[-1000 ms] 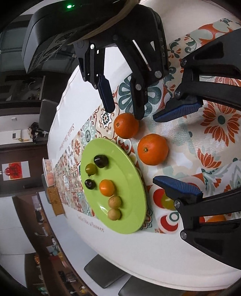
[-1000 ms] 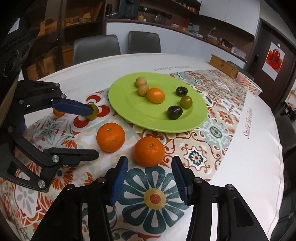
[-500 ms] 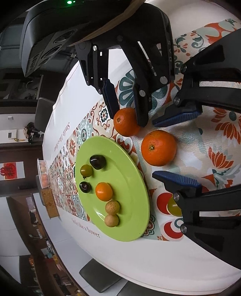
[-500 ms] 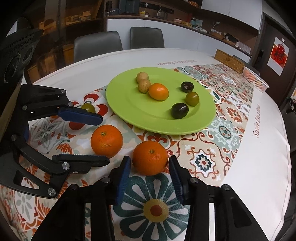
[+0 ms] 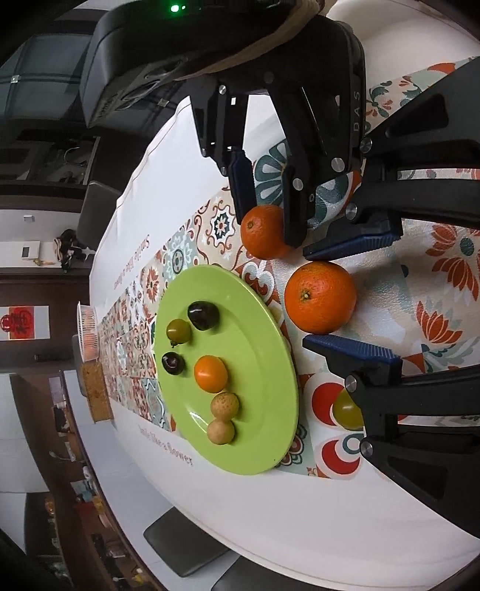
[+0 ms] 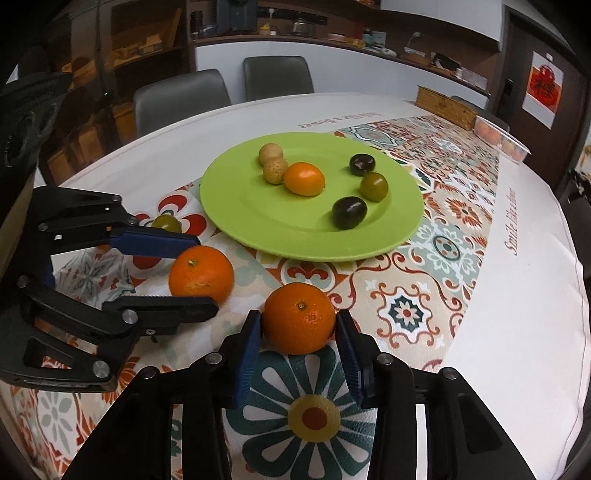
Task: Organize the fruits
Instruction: 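Grasp a tangerine with the left gripper while the right gripper grasps another tangerine, then carry both held tangerines over the green plate and lower them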
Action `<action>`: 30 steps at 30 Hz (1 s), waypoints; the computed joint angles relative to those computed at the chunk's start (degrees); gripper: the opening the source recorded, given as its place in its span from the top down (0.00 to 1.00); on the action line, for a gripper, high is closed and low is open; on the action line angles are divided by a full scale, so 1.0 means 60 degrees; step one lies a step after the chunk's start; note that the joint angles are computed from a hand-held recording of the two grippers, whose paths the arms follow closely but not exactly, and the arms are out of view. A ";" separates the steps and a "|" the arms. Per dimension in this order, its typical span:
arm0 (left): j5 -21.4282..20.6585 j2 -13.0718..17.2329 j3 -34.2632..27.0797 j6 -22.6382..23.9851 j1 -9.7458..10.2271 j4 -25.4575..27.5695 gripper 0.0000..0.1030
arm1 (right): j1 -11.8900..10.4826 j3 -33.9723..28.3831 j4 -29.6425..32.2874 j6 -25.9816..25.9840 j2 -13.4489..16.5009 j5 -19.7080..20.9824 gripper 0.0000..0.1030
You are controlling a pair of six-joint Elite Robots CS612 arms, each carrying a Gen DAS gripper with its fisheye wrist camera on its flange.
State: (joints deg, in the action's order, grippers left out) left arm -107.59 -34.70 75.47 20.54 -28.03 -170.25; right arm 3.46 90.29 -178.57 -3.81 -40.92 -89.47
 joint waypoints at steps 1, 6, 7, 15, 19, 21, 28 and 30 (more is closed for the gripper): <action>-0.0009 -0.0023 0.0023 -0.0036 0.0003 0.0000 0.61 | -0.0003 0.0026 -0.0017 0.0074 -0.0016 0.0017 0.60; -0.0016 -0.0179 0.0254 -0.0258 0.0033 -0.0309 0.61 | 0.0019 0.0208 -0.0287 0.0405 -0.0133 -0.0015 0.60; -0.0026 -0.0207 0.0296 -0.0298 0.0043 -0.0370 0.61 | 0.0036 0.0253 -0.0362 0.0471 -0.0166 -0.0046 0.60; -0.0023 -0.0474 0.0670 -0.0551 0.0105 -0.0904 0.61 | 0.0188 0.0545 -0.0982 0.0818 -0.0407 -0.0364 0.60; -0.0049 -0.0587 0.0817 -0.0665 0.0142 -0.1155 0.61 | 0.0270 0.0652 -0.1273 0.0967 -0.0506 -0.0567 0.60; -0.0056 -0.0631 0.0870 -0.0726 0.0158 -0.1256 0.61 | 0.0304 0.0682 -0.1395 0.1067 -0.0549 -0.0682 0.60; 0.0035 -0.0758 0.0961 -0.0855 0.0208 -0.1735 0.61 | 0.0371 0.0722 -0.1810 0.1531 -0.0655 -0.1057 0.60; 0.0035 -0.0763 0.0927 -0.0879 0.0230 -0.1807 0.61 | 0.0383 0.0704 -0.1905 0.1620 -0.0682 -0.1134 0.60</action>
State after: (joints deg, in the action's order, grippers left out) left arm -107.38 -39.28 81.03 15.27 -26.65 -181.09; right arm 5.76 94.52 -190.01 5.91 -45.01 -96.27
